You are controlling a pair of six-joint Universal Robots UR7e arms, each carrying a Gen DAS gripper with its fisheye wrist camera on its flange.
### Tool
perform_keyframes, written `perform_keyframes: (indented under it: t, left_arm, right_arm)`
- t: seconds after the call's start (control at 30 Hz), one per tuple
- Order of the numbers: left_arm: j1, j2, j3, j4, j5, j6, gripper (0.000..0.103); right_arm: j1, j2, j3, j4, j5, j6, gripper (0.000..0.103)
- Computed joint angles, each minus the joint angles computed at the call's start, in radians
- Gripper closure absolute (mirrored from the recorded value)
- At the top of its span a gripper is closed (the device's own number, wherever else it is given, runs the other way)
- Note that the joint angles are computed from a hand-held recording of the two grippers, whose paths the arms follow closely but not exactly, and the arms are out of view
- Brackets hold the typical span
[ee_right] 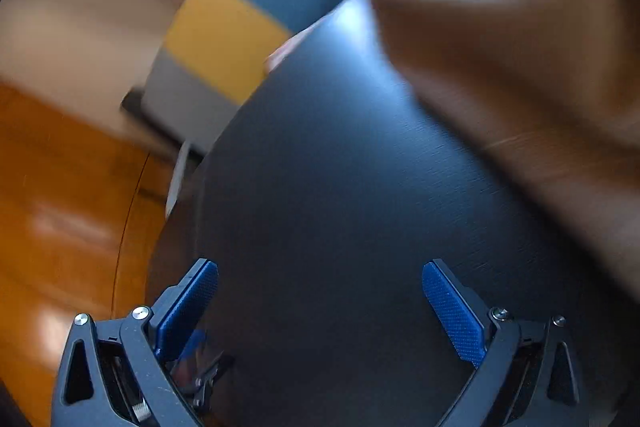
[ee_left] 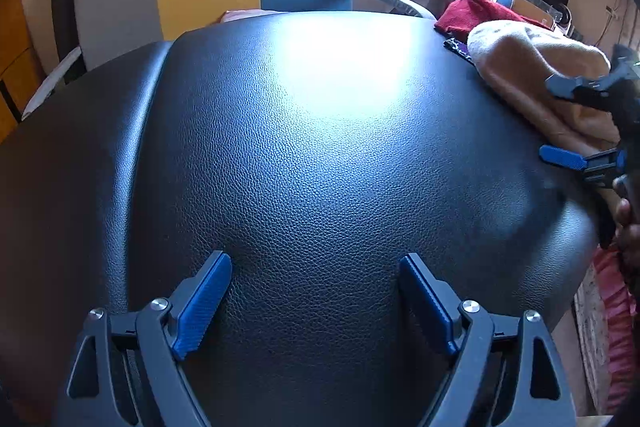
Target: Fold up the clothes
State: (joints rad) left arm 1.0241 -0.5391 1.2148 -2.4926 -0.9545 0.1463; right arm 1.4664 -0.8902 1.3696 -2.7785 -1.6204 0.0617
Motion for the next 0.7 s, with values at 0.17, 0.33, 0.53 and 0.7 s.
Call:
perform_keyframes:
  t: [0.17, 0.33, 0.53, 0.7]
  left_arm:
    - [0.010, -0.006, -0.012, 0.021, -0.039, -0.016, 0.016]
    - [0.009, -0.012, -0.003, 0.020, -0.035, -0.015, 0.016]
    - [0.009, -0.019, 0.012, 0.012, -0.029, -0.008, 0.014]
    - [0.015, -0.030, 0.015, 0.017, -0.054, -0.014, 0.014]
  right_arm:
    - [0.061, -0.089, 0.048, -0.127, -0.104, -0.109, 0.000]
    - [0.117, -0.107, -0.100, -0.234, -0.433, -0.351, 0.000]
    - [0.037, -0.084, -0.336, 0.158, -0.638, -0.314, 0.000]
    - [-0.030, -0.172, -0.173, 0.270, -0.346, -0.129, 0.000]
